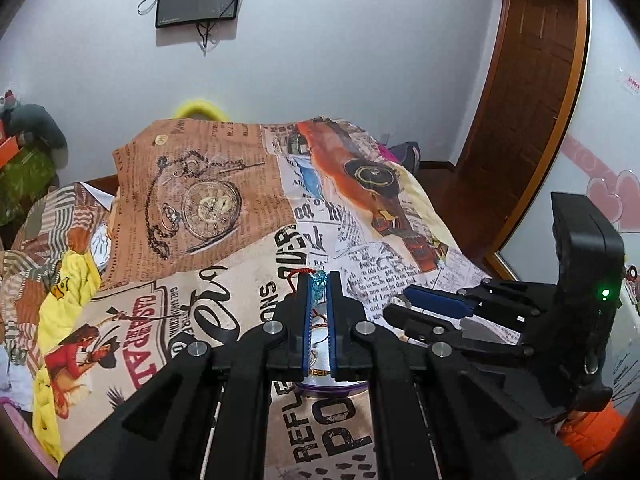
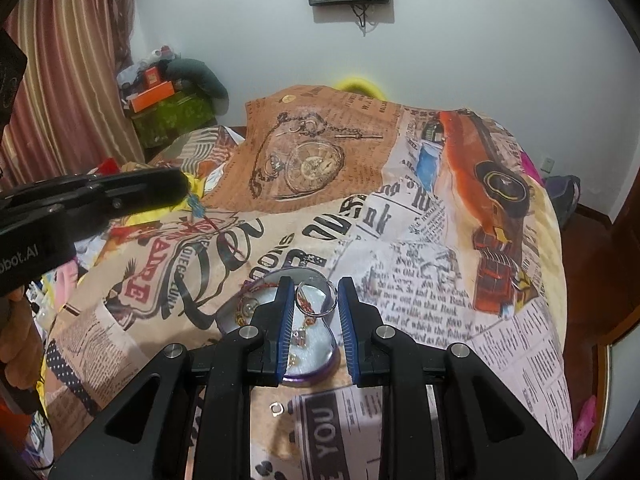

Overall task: Organize jewelry
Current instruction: 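Lower the silver ring and earring into the tin and open both tools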

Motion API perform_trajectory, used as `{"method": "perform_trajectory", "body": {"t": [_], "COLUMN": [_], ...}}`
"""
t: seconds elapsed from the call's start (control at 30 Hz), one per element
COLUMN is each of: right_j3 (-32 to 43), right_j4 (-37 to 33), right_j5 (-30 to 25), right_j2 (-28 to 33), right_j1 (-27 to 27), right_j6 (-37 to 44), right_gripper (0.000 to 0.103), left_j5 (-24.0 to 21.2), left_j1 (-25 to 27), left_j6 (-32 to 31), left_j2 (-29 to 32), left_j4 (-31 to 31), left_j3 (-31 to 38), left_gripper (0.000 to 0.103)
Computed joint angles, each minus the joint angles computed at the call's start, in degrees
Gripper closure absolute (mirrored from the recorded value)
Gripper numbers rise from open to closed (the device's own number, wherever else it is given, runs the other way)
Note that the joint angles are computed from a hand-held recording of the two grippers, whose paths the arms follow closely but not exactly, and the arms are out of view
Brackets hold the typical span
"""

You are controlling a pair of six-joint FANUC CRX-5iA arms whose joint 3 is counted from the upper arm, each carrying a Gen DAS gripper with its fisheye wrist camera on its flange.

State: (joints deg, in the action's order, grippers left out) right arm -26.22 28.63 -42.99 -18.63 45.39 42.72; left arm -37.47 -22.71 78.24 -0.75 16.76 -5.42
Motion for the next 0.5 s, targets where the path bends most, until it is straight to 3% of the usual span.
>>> {"method": "perform_trajectory", "body": {"t": [0.5], "right_j3": [2.8], "right_j4": [-6.4], "right_j5": [-2.8], "right_j2": [5.2], "right_j1": [-0.4], "right_j6": [8.4], "right_gripper": [0.083], "left_j5": [-4.9], "left_j1": [1.0], "left_j6": [-4.5], "left_j2": [5.6], "left_j4": [7.2], "left_j3": [-2.4], "left_gripper": [0.098]}}
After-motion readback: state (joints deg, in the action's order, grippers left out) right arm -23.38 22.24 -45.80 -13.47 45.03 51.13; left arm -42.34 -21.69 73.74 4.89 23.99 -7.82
